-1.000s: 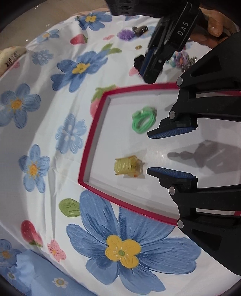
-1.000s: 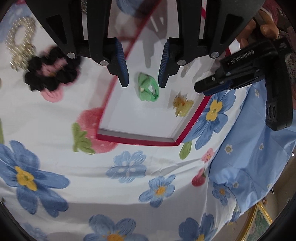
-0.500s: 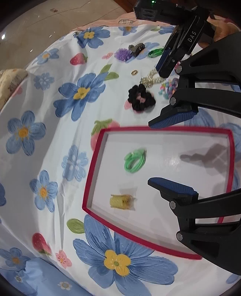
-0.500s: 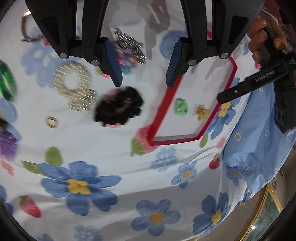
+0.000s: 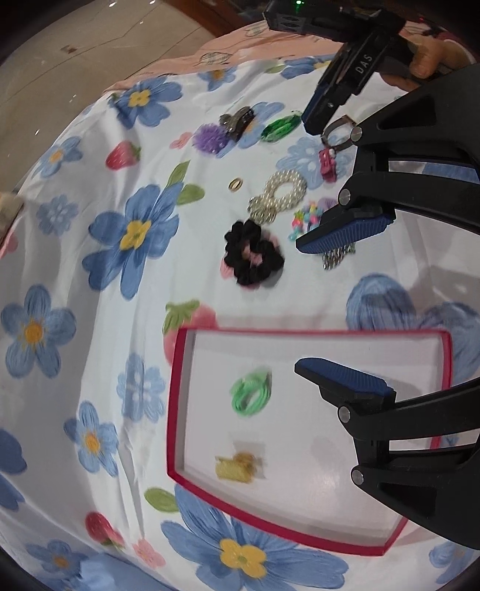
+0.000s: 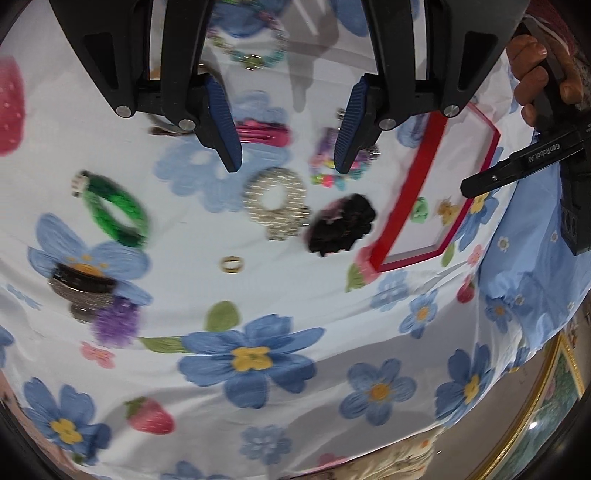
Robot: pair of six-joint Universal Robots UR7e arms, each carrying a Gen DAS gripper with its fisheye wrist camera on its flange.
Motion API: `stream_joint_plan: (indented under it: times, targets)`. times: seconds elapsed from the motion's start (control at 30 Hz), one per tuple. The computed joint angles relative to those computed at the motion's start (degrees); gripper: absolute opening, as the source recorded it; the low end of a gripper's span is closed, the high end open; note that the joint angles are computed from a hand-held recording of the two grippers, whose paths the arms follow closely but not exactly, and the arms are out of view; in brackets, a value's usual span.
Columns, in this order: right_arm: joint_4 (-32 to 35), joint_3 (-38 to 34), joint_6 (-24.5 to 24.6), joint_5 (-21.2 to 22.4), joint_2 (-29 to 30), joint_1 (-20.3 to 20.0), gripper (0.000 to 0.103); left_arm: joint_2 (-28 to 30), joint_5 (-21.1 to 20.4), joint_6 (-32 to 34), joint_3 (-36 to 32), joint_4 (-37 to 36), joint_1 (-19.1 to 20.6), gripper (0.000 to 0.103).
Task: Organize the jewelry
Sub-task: 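Move the left tool to the black scrunchie and grasp it, then lift black scrunchie with left tool while right tool grasps green braided bracelet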
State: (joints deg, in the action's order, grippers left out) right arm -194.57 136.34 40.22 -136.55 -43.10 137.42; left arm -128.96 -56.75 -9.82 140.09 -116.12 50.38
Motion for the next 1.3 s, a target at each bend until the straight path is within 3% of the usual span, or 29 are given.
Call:
stream_joint_plan:
  times: [0.33,0.7,1.2,1.3]
  targets:
    - [-0.66,5.52,2.56,-3.57,-4.81,-0.39,0.054,2.03,-0.4,-0.79,1.34,-0.14,-3.38,0.058]
    - [-0.78,8.25,-0.7,-5.34,-7.39,-3.25,0.054,9.52,-1.42,3.36,1.32,-5.36,-1.66,0.058]
    - [-3.24,10.4,-11.3,-3.57,-9.23,-15.56,0.054,29.62,-2.6,10.58,-1.65,-16.83,3.98,0.058]
    - [-4.63,10.23,-13.4,-1.94,-7.97,-17.31,0.054,32.19,-2.37,10.36,-1.94,-17.36,4.89,0.048]
